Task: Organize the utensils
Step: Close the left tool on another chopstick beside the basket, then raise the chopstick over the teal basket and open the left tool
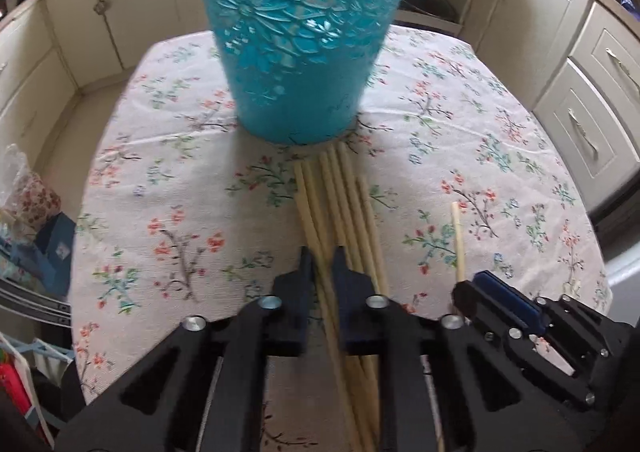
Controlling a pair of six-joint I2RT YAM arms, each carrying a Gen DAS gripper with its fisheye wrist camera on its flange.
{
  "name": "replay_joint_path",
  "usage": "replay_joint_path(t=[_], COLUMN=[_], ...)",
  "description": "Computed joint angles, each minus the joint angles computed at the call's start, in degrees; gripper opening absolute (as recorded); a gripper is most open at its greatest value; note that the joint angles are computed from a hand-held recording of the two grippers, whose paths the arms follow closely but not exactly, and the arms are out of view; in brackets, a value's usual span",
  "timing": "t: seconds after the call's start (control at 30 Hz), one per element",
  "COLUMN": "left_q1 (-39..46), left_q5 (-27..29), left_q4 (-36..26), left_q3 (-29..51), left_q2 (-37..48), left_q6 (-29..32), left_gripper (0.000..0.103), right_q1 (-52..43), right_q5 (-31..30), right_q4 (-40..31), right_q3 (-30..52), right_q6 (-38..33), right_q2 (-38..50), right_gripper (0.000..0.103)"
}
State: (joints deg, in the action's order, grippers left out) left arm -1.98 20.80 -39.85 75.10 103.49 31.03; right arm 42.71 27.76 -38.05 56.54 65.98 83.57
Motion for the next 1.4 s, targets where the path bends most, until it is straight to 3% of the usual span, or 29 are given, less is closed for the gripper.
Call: replay_joint_path(t=[0.13,0.67,0.83,0.93,1.0,1.1,1.17,1.3,1.4], left_q1=[2.28,9.82,13.47,14.34,13.78,11.21,9.01,3.87,0.49], left_q5=[3.75,12.04,21.32,28.88,32.13,33.76,31.43,24.03,17.01], left_q4=[-4.69,-14.78,-22.27,-24.18,-20.74,-5.03,4.99,17.33,22.23], left_q3=[4.19,10.97,18.83,28.59,33.19,36.43,35.94,40.32,41.74], left_q2=[2.51,3.00,2.47,3.81,4.20,3.73,3.51,8.22,11.37], left_q6=[0.80,6.15,7.50,2.74,-3.51,-19.47,-27.09,-38.14,-39.42], left_gripper=[0.005,0.005,0.005,0.005,0.005,0.005,0.005,0.005,0.005], right_q1=[-0.23,0.25,0.22,0.42,0.63,0.44,0.46,0.55,0.53], right_q5=[0.18,1.88,1.96,2.25,2.58,2.53,2.73,3.28,3.86], right_q4=[0.58,0.11,0.28,0.52,0.50,1.65,1.96,2.57,2.92], right_q3=[-0.58,-0.28,0.09,0.51,0.69,-0.31,-0.50,-0.38,-0.32], right_q6=[-0.17,0.82,1.22,0.82,0.84,0.79,0.72,-0.08,-0.83], right_q2=[-0.35,0.17,0.60,1.28,1.64,0.88,0.81,1.22,1.61], right_gripper=[0.015,0.016,0.021,0.026,0.027,0.027,0.027,0.030,0.031])
